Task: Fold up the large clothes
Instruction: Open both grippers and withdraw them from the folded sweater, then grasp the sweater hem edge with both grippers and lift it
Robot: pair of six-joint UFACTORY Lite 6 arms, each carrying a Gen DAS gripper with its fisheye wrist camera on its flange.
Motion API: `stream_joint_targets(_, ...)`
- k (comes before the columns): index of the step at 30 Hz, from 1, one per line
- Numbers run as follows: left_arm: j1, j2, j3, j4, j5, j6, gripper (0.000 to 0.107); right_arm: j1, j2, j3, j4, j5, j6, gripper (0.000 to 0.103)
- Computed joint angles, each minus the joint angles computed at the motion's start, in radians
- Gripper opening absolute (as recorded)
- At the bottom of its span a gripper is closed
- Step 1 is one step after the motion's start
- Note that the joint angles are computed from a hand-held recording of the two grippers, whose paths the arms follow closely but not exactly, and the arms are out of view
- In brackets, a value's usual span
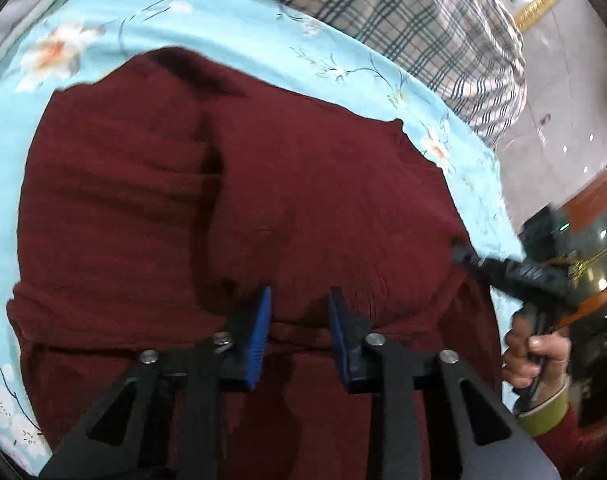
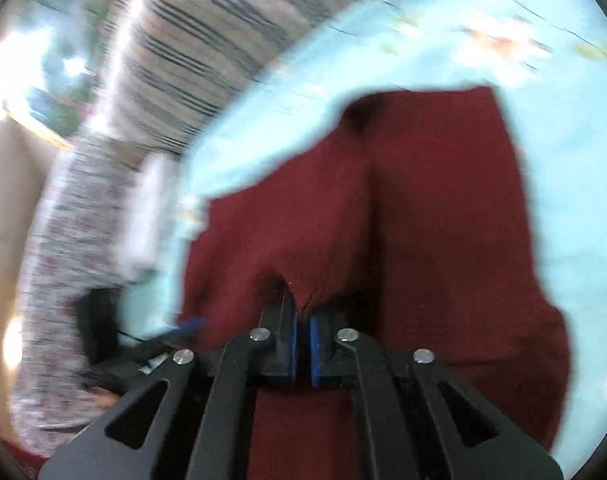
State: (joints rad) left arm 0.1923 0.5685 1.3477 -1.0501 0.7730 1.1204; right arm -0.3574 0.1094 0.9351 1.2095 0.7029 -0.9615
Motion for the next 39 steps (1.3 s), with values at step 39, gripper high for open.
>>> stream_joint_targets(39,0.454,-0.44,-0.498,0.14,0.011,0.152,0.062,-0.272,-0.619,-0.47,-0.285,0.064,0.085,0.037)
